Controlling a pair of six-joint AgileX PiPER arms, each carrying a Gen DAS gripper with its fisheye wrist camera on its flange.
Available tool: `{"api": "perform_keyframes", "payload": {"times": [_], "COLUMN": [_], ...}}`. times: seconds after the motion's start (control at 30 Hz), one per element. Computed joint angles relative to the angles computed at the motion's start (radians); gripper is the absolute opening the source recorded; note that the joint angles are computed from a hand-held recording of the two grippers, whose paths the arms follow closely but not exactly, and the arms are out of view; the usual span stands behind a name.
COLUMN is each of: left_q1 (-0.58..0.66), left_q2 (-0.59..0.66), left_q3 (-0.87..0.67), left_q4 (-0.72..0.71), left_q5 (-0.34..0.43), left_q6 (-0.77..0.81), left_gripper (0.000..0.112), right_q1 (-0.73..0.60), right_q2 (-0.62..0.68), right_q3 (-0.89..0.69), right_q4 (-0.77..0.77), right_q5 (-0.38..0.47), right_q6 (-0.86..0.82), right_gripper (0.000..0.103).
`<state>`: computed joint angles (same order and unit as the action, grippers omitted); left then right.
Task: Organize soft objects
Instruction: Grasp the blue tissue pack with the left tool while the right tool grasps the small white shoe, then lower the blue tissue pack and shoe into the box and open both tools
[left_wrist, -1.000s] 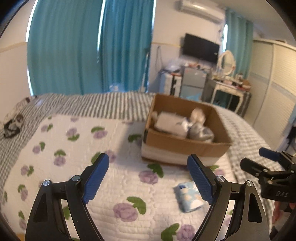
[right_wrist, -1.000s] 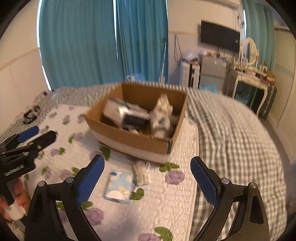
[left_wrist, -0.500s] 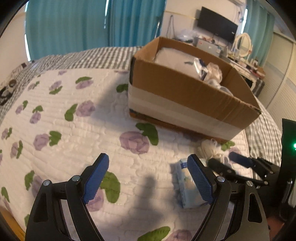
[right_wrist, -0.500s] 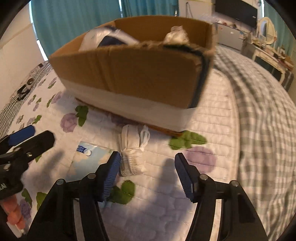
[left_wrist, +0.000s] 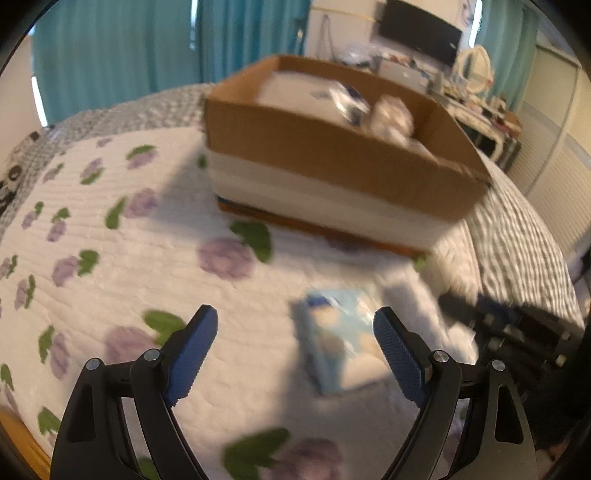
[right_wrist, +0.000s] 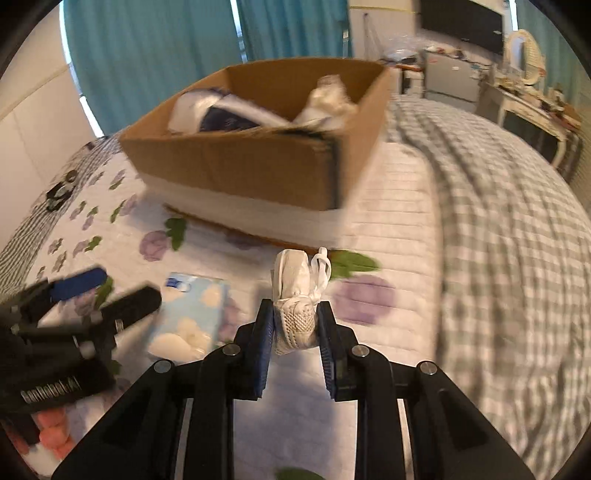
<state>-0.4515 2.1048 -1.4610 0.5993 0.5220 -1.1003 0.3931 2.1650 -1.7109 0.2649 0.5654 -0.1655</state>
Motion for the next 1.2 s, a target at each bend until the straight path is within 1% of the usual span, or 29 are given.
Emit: {"api": "perform_keyframes", "payload": {"times": [0.1, 0.17, 0.23, 0.27, 0.37, 0.43, 0.47, 0.5, 0.53, 0.57, 0.63, 0.67, 0.73, 0.77, 0.8, 0.9, 1.0, 1.2], "left_q1": [-0.032, -0.041, -0.039, -0.039, -0.035, -0.039, -0.035, -0.031, -0.029, -0.024, -0.013, -0.015, -0.026, -0.030, -0.036, -0.038, -0.055, -0.061], "left_q2": [0.038, 0.061, 0.085, 0.108, 0.158, 0.170, 0.168, 0.163, 0.162, 0.155, 0.123, 0.101, 0.055, 0.028, 0.009, -0.063, -0.153, -0.351], "left_q3": [-0.043, -0.071, -0.099, -0.131, -0.189, -0.200, -0.192, -0.183, -0.179, -0.168, -0.118, -0.088, -0.033, -0.004, 0.009, 0.074, 0.147, 0.260], "left_q4": [-0.052, -0.091, -0.144, -0.170, -0.206, -0.214, -0.223, -0.236, -0.244, -0.266, -0.308, -0.302, -0.233, -0.202, -0.185, -0.128, -0.005, 0.082], "left_q5": [0.040, 0.045, 0.031, 0.051, 0.084, 0.091, 0.080, 0.067, 0.062, 0.047, -0.014, -0.041, -0.069, -0.083, -0.084, -0.089, -0.084, -0.110], "left_q6": [0.056, 0.107, 0.177, 0.211, 0.259, 0.263, 0.273, 0.286, 0.296, 0.322, 0.383, 0.384, 0.343, 0.323, 0.312, 0.270, 0.168, 0.112], "left_gripper": [0.088, 0.087, 0.087, 0.087, 0.086, 0.084, 0.079, 0.066, 0.057, 0.057, 0.052, 0.051, 0.051, 0.051, 0.051, 0.051, 0.051, 0.051], "right_q1": [-0.031, -0.035, -0.040, -0.043, -0.038, -0.018, -0.014, -0.010, -0.007, -0.005, 0.004, 0.011, 0.031, 0.036, 0.037, 0.058, 0.085, 0.175], "right_q2": [-0.023, -0.023, -0.022, -0.021, -0.008, -0.004, -0.009, -0.016, -0.023, -0.029, -0.044, -0.055, -0.085, -0.111, -0.127, -0.193, -0.279, -0.423], "right_q3": [0.033, 0.032, 0.028, 0.027, 0.016, 0.014, 0.019, 0.029, 0.036, 0.044, 0.062, 0.071, 0.095, 0.118, 0.132, 0.173, 0.216, 0.197], "right_q4": [0.022, 0.001, -0.003, -0.001, 0.010, -0.021, -0.034, -0.040, -0.036, -0.030, -0.052, -0.080, -0.171, -0.172, -0.161, -0.227, -0.327, -0.559], "right_q5": [-0.017, -0.021, -0.016, -0.013, -0.016, -0.029, -0.034, -0.041, -0.046, -0.051, -0.057, -0.059, -0.063, -0.070, -0.072, -0.065, -0.062, 0.027], "right_q6": [0.004, 0.030, 0.031, 0.027, 0.024, 0.054, 0.063, 0.066, 0.063, 0.061, 0.083, 0.103, 0.177, 0.181, 0.172, 0.237, 0.345, 0.570], "right_gripper": [0.023, 0.023, 0.023, 0.023, 0.023, 0.023, 0.023, 0.023, 0.023, 0.023, 0.023, 0.023, 0.023, 0.023, 0.023, 0.023, 0.023, 0.023]}}
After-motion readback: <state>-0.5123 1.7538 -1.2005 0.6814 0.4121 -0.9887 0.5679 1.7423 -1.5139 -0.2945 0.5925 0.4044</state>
